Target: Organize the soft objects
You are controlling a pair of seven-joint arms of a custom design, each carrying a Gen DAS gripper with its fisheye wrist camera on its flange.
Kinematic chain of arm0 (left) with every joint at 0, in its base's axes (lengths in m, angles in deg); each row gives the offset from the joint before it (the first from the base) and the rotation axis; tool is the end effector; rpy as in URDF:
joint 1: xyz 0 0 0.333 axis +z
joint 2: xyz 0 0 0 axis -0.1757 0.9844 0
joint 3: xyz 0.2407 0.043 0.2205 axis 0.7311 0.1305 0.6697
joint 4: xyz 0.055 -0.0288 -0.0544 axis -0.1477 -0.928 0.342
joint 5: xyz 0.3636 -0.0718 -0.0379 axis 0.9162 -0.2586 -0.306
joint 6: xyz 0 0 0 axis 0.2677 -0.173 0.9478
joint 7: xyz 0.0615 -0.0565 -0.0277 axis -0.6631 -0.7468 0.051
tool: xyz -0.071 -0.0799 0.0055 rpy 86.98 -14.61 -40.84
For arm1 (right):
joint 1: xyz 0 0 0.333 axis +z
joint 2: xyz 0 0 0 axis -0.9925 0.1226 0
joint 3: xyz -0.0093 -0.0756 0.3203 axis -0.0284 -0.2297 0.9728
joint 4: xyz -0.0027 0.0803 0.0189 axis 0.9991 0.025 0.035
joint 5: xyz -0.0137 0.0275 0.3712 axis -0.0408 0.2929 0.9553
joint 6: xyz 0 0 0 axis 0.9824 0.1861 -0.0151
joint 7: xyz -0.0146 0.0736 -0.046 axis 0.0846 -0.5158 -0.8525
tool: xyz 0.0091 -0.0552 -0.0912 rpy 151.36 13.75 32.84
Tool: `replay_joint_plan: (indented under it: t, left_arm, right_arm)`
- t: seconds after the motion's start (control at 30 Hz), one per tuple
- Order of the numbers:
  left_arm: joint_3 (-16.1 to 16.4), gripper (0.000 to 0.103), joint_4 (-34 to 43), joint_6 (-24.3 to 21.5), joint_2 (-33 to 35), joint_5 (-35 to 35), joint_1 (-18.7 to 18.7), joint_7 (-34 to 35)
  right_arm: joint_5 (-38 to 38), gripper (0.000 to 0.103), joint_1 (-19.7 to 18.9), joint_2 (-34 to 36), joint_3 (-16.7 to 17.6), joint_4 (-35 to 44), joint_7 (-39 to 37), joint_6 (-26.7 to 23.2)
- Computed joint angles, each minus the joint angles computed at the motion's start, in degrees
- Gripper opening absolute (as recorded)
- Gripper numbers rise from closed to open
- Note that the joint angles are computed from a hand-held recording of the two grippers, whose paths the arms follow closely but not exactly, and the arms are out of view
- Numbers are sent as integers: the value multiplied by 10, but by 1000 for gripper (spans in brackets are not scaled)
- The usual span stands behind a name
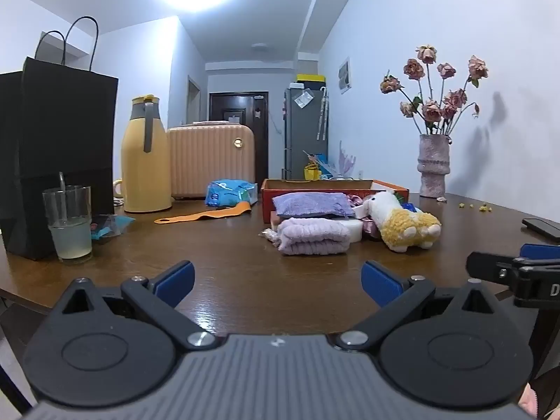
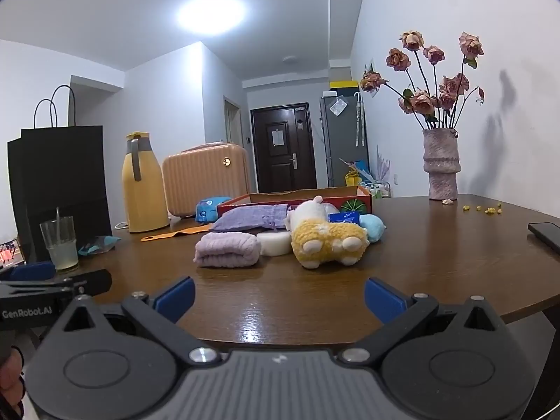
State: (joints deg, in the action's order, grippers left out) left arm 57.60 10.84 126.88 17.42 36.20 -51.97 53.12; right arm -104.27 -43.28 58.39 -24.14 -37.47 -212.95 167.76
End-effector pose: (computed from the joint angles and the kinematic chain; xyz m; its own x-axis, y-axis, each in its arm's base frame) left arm 0.7271 -0.3644 0.3966 -0.2751 -0.9610 0.0291 -0.1959 0.0264 -0.9803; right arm 0.6643 0.4120 0.3954 -0.0580 -0.9894 -0.1331 -0.2032 0.1422 -0.9687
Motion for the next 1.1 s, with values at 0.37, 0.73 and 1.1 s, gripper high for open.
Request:
replay_joint_plan:
  t: [0.37, 0.73, 1.1]
  left_arm:
    - [-23, 103, -4, 4, -5, 10, 9, 28]
    - [2, 103, -4, 5, 2, -4, -4, 21]
    - [-10, 103, -15, 14, -6, -24, -5, 48]
  right_arm:
    - [10, 103, -1, 4, 3, 5, -25, 2]
    - [15, 103, 5, 6, -4, 6, -30, 2]
    - [24, 103, 5, 7, -4, 7, -37, 1]
